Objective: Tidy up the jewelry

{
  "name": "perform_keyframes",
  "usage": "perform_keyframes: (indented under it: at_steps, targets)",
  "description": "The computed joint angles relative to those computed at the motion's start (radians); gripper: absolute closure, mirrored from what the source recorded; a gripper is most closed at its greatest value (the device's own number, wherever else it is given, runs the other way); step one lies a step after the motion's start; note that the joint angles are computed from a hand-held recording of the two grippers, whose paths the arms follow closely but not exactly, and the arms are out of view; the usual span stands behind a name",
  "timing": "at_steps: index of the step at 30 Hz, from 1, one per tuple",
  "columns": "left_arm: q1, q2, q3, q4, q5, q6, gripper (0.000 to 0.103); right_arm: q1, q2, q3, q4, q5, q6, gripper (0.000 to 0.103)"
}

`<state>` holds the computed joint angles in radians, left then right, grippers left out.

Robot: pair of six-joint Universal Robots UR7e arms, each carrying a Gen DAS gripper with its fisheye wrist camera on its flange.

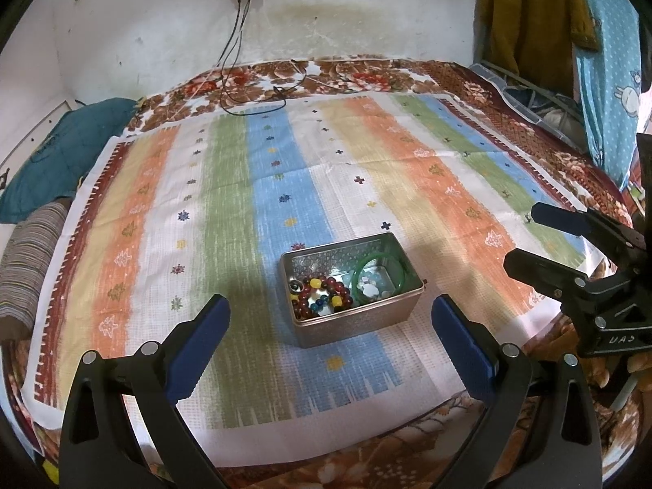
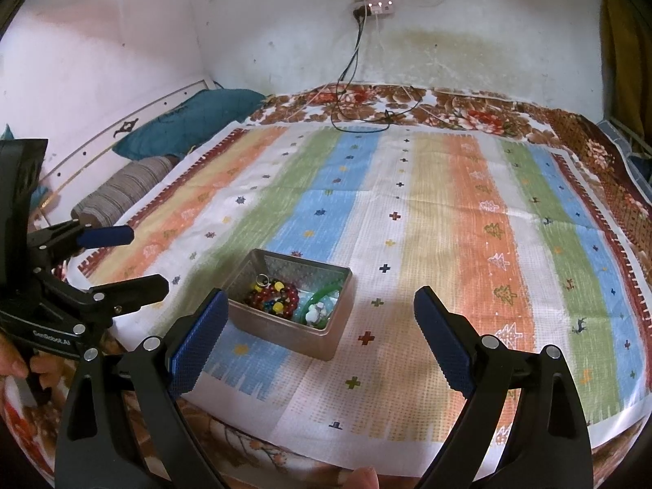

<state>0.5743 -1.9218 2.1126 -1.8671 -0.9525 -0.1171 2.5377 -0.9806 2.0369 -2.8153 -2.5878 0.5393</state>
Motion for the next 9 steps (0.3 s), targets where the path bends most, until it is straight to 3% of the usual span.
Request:
perform_keyframes:
  at_steps: [9]
  targets:
    - [0.017,0.001,-0.003,-0.004,-0.031,-0.006,0.006,-0.001,0.001,0.006,-0.008,0.004,0.000,0.010]
